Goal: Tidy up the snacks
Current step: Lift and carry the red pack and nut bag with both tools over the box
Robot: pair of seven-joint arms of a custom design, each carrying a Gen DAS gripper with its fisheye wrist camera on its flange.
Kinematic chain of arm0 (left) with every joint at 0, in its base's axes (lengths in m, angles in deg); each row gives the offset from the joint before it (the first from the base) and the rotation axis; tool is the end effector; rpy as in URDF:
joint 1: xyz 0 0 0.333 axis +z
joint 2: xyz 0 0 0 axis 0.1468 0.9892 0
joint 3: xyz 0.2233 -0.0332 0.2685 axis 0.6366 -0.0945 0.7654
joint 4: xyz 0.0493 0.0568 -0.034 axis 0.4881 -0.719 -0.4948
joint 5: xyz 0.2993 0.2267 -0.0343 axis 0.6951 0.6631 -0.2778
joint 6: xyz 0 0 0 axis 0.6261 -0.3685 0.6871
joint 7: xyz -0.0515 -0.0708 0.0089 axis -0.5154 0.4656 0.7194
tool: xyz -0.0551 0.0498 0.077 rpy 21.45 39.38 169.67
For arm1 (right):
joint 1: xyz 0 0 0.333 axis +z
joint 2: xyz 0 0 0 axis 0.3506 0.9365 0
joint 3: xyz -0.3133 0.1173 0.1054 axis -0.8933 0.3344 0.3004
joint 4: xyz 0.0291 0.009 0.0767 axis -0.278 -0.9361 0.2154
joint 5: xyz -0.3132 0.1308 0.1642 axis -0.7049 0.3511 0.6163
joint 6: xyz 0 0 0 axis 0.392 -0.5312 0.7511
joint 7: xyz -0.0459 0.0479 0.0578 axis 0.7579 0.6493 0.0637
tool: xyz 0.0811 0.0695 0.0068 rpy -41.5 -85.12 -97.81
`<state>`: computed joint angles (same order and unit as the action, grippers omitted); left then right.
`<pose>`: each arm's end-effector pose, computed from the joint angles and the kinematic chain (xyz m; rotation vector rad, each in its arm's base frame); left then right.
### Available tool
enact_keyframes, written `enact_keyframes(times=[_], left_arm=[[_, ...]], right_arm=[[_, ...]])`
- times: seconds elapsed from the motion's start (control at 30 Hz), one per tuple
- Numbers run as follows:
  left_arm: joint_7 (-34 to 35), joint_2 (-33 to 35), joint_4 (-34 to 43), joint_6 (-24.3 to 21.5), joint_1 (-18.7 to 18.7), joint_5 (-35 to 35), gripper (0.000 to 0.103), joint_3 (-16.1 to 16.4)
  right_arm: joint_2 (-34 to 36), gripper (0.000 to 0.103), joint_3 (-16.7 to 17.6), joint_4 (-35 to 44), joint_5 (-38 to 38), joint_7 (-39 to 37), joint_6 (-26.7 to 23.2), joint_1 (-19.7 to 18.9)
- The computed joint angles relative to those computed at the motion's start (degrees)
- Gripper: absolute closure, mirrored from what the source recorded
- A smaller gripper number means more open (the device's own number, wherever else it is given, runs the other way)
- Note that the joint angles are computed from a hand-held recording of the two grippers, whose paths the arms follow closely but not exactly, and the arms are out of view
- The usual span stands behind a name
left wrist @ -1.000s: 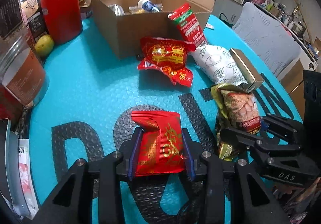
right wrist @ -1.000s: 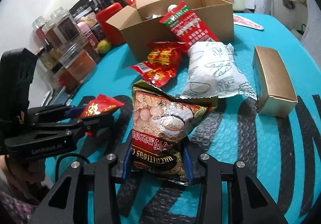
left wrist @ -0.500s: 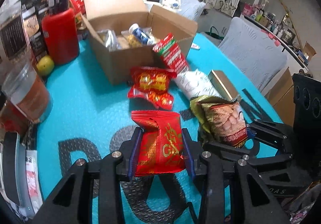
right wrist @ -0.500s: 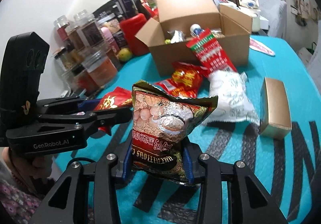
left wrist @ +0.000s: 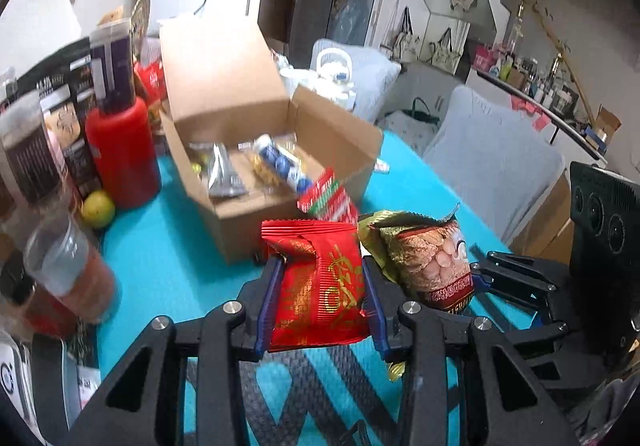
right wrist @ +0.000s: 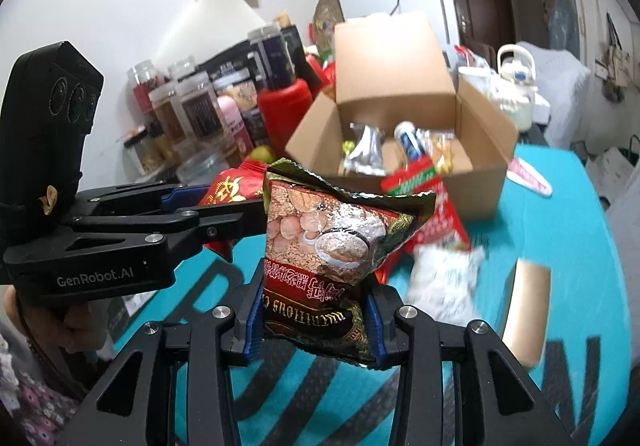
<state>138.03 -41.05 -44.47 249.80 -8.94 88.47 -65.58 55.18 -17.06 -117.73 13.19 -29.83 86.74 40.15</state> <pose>0.4669 -0.3198 0.5466 -1.5203 2.0796 -1.1193 0.4468 0.0748 0.5151 -1.8465 1.2274 -0.3474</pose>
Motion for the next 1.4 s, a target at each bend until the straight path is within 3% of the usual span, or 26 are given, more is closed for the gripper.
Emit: enact_keyframes(times=[0.23,0.43,0.77,0.87,1.03,1.13,1.4], left_arm=[[-5.3,3.1,6.1,0.9,0.3,7.5,0.065,1.4],[-11.0,6.9,12.8,0.8,-1.6,15.6,0.065,5.0],[-9.3,14.9,25.7,0.0,-4.3,15.5,0.065,9.4],[-13.6,17.3,29.9,-1.0,-7.3,18.4,0.065,13.4],[-15.2,21.9,37.5,-4.3,-7.7,19.1,0.065,14.9],[-18.6,24.6,41.9,-6.7,-9.0,21.2,0.065,17.6],[-13.3,32.0,51.0,-11.9,-5.6,17.0,0.065,14.3]], right_arm=[[3.0,0.063,-0.3,5.7,-0.2,-2.3,0.0,-0.9],[7.2,0.063,0.2,12.0,0.0,-4.7,-0.1,-2.4],[15.3,0.063,2.4,23.9,0.5,-8.0,-1.6,-6.8],[18.4,0.063,3.2,27.8,0.5,-7.9,-3.4,-8.5],[22.9,0.063,5.1,33.8,1.4,-8.7,-5.3,-11.5],[25.7,0.062,6.1,37.5,1.0,-7.2,-6.0,-12.8],[32.7,0.062,9.4,44.7,-5.8,-0.8,-5.2,-15.1]])
